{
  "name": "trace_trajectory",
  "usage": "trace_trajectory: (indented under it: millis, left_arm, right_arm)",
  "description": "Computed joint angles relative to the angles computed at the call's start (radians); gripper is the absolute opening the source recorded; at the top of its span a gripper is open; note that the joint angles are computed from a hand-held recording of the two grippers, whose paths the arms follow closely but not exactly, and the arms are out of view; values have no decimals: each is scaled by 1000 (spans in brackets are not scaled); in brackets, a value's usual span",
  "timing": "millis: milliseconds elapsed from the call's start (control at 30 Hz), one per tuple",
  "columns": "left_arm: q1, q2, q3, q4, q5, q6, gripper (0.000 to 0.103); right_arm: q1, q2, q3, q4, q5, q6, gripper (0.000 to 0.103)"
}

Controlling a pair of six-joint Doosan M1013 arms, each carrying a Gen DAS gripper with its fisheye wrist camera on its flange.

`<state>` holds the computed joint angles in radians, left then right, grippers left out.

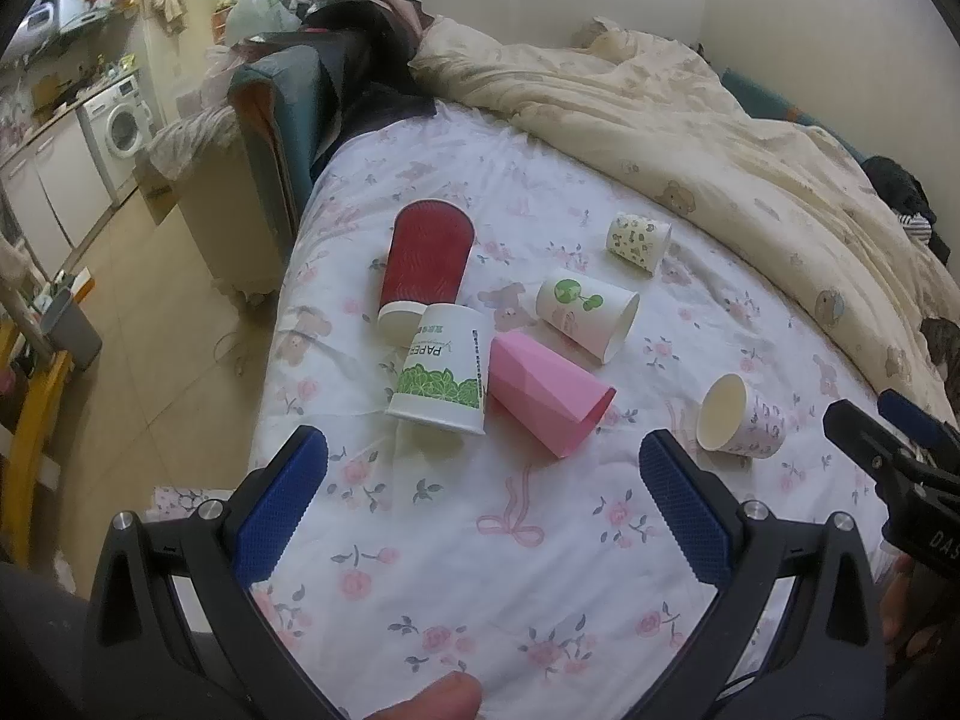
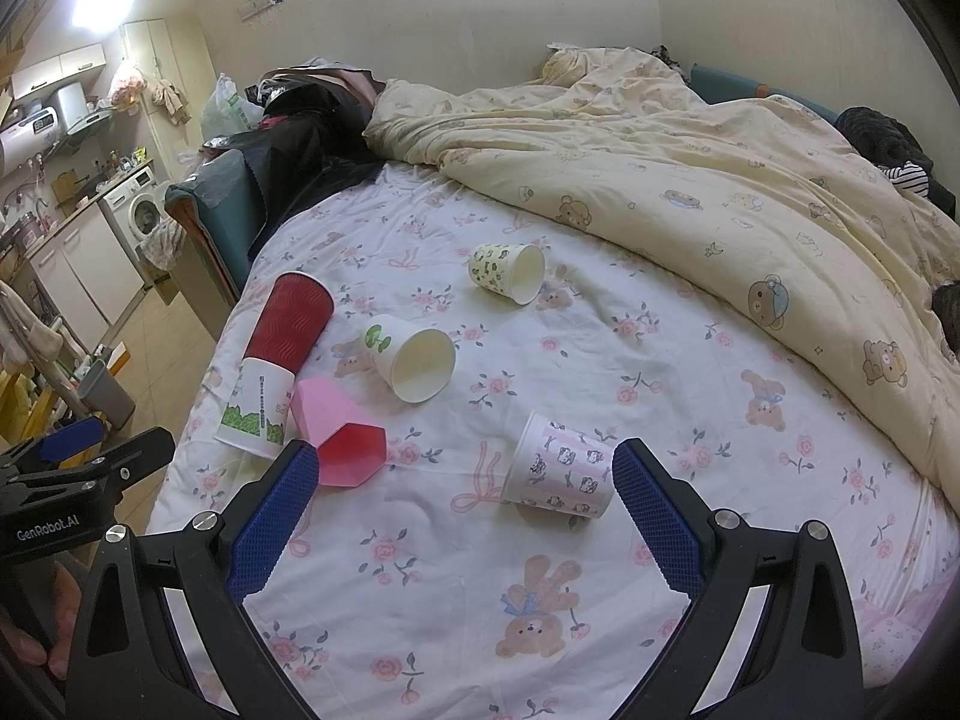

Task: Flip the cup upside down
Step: 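Move the right tool toward the yellow cartoon-print cup lying on its side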

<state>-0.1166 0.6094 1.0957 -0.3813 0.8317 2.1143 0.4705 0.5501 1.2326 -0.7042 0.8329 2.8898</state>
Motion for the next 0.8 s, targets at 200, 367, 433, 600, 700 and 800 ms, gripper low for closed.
trace_trajectory:
  millis: [200, 367, 433, 600, 700, 800]
  left_arm:
    - [-11, 37, -96, 26, 59, -42, 103]
    - [-26, 94, -213, 42, 112, -82, 103]
    - [-34, 116, -254, 54, 118, -91, 103]
    - [-53, 211, -423, 100, 197, -158, 103]
    - [-63, 285, -547, 138, 266, -195, 103]
    - [-71, 377, -702, 173, 359, -243, 103]
  right_arm:
    - [-19, -11, -18, 60, 1, -77, 101]
    - [-45, 4, -75, 88, 8, -146, 101]
    - [-62, 16, -109, 127, 12, -205, 100]
    - [-115, 76, -234, 335, 78, -453, 100]
    - [-143, 127, -321, 410, 155, -573, 101]
    - [-168, 178, -402, 448, 219, -671, 101]
